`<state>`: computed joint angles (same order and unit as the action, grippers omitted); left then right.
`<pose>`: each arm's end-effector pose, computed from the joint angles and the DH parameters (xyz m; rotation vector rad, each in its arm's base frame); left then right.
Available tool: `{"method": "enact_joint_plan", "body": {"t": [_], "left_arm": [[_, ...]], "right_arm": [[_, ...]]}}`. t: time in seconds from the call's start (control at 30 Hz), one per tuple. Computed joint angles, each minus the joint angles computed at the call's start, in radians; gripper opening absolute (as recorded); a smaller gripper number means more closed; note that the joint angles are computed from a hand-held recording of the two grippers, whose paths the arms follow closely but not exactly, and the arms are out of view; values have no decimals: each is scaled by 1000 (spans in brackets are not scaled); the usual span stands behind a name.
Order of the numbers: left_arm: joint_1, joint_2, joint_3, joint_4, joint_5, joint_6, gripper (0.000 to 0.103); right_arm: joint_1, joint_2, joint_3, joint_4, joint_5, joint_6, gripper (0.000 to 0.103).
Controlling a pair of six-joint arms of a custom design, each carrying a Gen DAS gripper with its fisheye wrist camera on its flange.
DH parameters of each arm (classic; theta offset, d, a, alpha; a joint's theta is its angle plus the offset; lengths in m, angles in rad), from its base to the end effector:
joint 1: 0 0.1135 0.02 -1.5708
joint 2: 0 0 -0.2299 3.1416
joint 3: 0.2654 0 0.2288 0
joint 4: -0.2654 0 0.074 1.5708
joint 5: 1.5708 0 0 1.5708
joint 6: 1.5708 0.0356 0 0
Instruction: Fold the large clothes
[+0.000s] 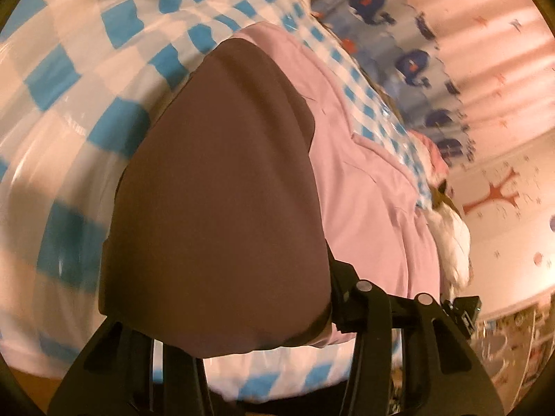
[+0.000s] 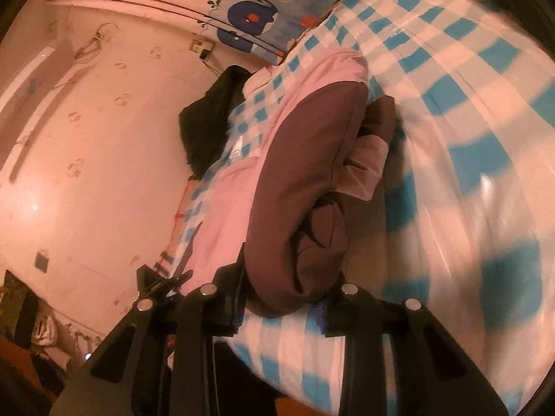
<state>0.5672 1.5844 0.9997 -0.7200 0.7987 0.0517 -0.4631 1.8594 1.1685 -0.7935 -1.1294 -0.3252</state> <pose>0.2383 0.1216 0.1762 -0.5022 2.4606 -0.9057 0.2841 -0.1059 0.1506 0.0961 2.3099 1.3134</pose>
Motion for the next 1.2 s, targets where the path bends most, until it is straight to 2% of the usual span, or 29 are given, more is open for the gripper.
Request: {"method": "enact_joint_plan", "body": {"t": [0.03,0.07,0.1,0.13,0.17,0.23,0.3,0.37,0.43,0.47,0.5,0.57,0.6,0.67,0.73,0.77,0.8,0.87,0.9,0.93,0.97,1.0,1.07,1.1,1.13,1.2], "left_arm": [[20,-16,-15,-31,11,37,42],[54,-18,-36,-74,15,95,47],[75,4,-52,-90,16,129,54],[89,40,-62,-95,16,150,57],[105,94,-64,-90,19,160,62],[125,150,-85,-43,33,141,68],[126,131,-113,7,41,108,73],[100,103,-131,59,24,40,78],[67,59,-165,141,-13,-42,79],[54,31,-188,176,-28,-60,78],[37,-12,-217,217,-56,-73,67],[10,-128,-264,231,-110,-56,52],[7,-191,-283,210,-123,-31,47],[17,-285,-290,140,-142,35,45],[39,-344,-302,82,-147,100,45],[43,-343,-313,74,-152,119,47],[43,-327,-326,85,-162,121,53],[98,-251,-341,106,-124,128,62],[110,-224,-333,105,-102,118,68],[141,-202,-317,88,-80,123,71],[121,-208,-326,110,-82,94,76],[122,-209,-327,111,-89,94,78],[101,-224,-336,123,-108,69,82],[84,-235,-345,138,-117,44,84],[75,-247,-348,146,-122,18,85],[47,-263,-362,173,-142,-28,89]], "right_arm": [[-26,-2,-12,-87,7,-96,32],[-58,9,-24,-168,24,-194,37],[-87,34,-40,-217,45,-258,46],[-107,72,-49,-240,69,-292,50],[-120,130,-45,-244,82,-312,53],[-143,242,-6,-271,22,-324,56],[-139,292,30,-302,-29,-338,68],[-116,316,50,-286,-59,-302,72],[-91,308,39,-208,-71,-223,72],[-87,272,6,-140,-63,-182,58],[-99,238,-25,-130,-53,-197,43],[-113,182,-57,-149,-53,-245,37],[-118,125,-92,-140,-41,-251,37],[-153,78,-111,-239,-24,-366,36],[-177,78,-119,-271,19,-414,36],[-190,110,-104,-284,67,-428,41],[-205,164,-75,-296,102,-427,49],[-257,176,-72,-234,116,-350,56],[-294,115,-106,-153,99,-257,57],[-316,3,-165,-11,120,-114,59],[-309,-110,-237,128,156,17,69],[-274,-236,-288,253,193,121,72],[-89,-420,-330,435,306,294,76],[12,-454,-330,501,387,354,82],[137,-455,-304,562,476,391,84],[373,-345,-185,644,669,405,87]]}}
